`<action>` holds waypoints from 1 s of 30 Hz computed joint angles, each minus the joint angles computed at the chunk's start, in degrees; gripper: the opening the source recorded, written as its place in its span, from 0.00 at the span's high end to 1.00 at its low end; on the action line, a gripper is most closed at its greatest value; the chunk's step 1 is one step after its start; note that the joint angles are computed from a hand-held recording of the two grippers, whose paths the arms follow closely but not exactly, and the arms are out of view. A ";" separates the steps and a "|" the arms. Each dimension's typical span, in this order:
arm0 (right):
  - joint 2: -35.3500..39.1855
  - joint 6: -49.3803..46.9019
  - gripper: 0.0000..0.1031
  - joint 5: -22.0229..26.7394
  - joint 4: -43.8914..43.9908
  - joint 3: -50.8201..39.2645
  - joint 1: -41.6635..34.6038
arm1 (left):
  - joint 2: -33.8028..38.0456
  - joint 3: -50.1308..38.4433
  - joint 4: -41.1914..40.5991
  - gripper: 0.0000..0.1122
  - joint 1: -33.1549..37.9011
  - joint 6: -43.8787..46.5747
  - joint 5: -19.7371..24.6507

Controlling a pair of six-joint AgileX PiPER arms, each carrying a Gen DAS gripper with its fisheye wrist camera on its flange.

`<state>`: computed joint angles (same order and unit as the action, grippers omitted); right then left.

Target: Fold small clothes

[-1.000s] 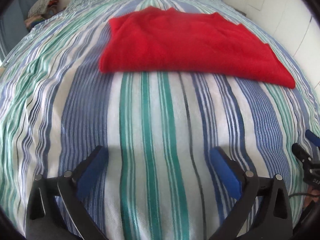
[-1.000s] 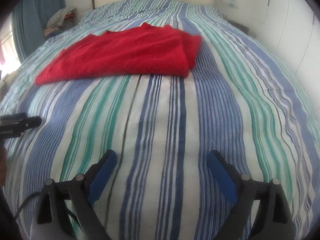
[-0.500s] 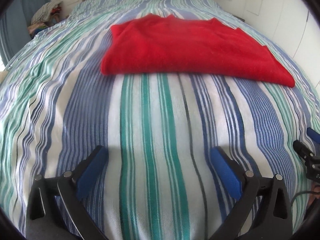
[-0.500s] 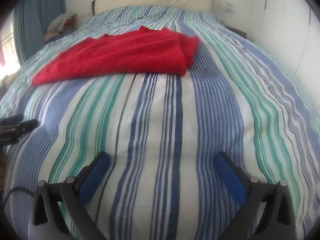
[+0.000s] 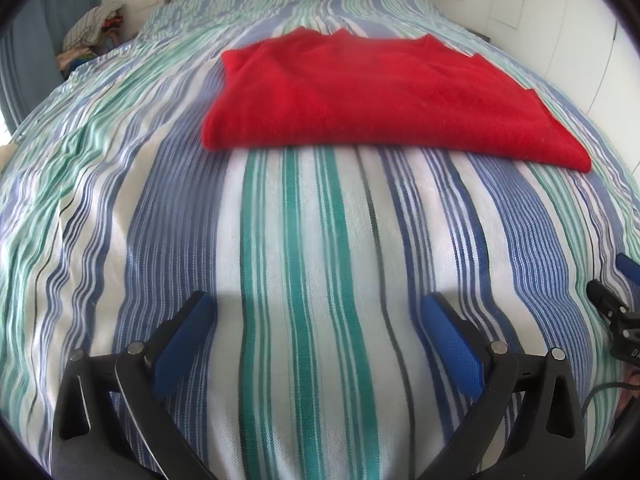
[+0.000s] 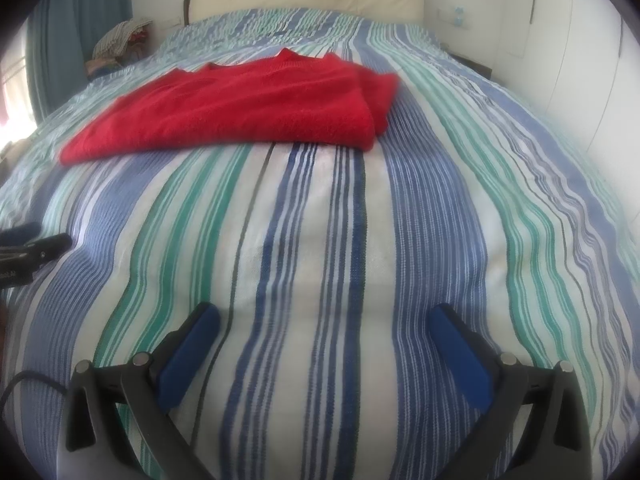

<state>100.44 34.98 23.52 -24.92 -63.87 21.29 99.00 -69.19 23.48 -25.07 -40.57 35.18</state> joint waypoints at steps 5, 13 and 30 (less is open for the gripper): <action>0.29 0.88 0.00 0.79 -0.99 -0.48 0.41 | -0.02 0.02 -0.05 0.09 0.02 0.06 -0.03; 0.43 1.56 0.00 1.54 -1.73 -0.80 0.82 | 0.01 0.01 0.02 0.09 -0.01 -0.03 -0.07; 0.90 2.52 0.00 2.27 -3.06 -1.40 1.17 | 0.10 0.03 0.26 0.09 -0.08 -0.24 -0.06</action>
<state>101.34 37.51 25.79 -27.98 -65.27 22.46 99.10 -69.16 23.74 -25.14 -40.80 35.12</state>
